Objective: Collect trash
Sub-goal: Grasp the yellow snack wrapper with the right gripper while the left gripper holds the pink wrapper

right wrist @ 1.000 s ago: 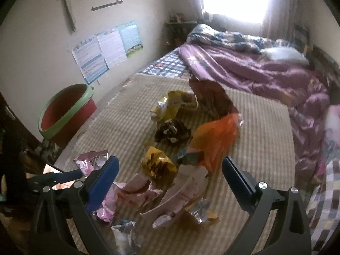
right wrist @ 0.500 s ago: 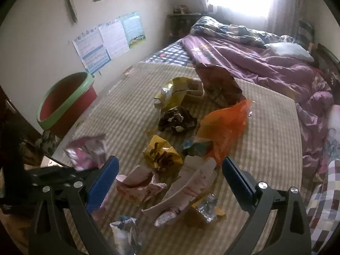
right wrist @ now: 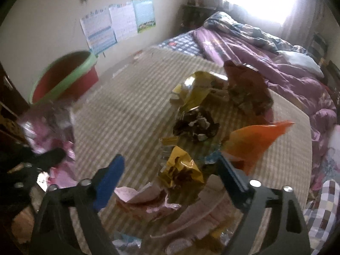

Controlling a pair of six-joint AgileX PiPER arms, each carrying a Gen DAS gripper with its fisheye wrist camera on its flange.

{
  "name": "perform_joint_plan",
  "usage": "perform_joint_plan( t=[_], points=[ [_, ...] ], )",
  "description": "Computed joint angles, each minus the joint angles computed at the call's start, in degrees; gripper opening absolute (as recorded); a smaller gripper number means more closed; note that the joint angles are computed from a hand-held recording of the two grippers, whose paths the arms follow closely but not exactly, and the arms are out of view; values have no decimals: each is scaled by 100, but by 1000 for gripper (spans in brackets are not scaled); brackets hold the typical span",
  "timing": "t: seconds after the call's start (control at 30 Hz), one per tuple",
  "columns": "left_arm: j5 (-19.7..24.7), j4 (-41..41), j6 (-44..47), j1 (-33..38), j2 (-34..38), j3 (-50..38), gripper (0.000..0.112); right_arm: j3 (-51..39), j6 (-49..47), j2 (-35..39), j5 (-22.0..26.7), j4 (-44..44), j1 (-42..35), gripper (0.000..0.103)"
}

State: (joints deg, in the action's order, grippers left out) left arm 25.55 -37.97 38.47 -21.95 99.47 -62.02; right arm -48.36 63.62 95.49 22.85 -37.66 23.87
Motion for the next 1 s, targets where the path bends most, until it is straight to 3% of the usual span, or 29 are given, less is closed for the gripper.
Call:
perform_joint_plan(
  t=[0.03, 0.13, 0.3, 0.53, 0.67, 0.77, 0.8, 0.83, 0.87, 0.9, 1.0],
  points=[
    [-34, -6, 21, -4, 0, 6, 23, -48, -174, 97, -24, 136, -32, 74],
    [-92, -27, 69, 18, -13, 31, 23, -126, -651, 309, -116, 554, -82, 46],
    [-101, -149, 193, 189, 2, 42, 23, -69, -856, 315, -380, 870, -162, 19],
    [-86, -352, 374, 489, -38, -25, 23, -147, -667, -88, -413, 785, -94, 7],
    [-151, -340, 393, 690, -25, -105, 23, -261, -865, -211, -491, 1017, -79, 7],
    [-69, -415, 445, 909, 40, -218, 23, -481, -705, -126, -122, 816, 72, 14],
    [-38, -458, 477, 1010, 65, -258, 23, -541, -456, -76, 39, 562, 138, 33],
    [-30, -473, 484, 1069, 72, -272, 23, -589, -282, -3, 177, 374, 181, 59],
    [-17, -496, 500, 1127, 85, -291, 23, -607, -142, 65, 280, 224, 223, 66],
    [17, -531, 515, 1229, 119, -339, 23, -730, -232, 212, 464, 235, 243, 66],
    [71, -537, 495, 1405, 173, -436, 23, -766, -429, 506, 419, 374, 154, 65]
  ],
)
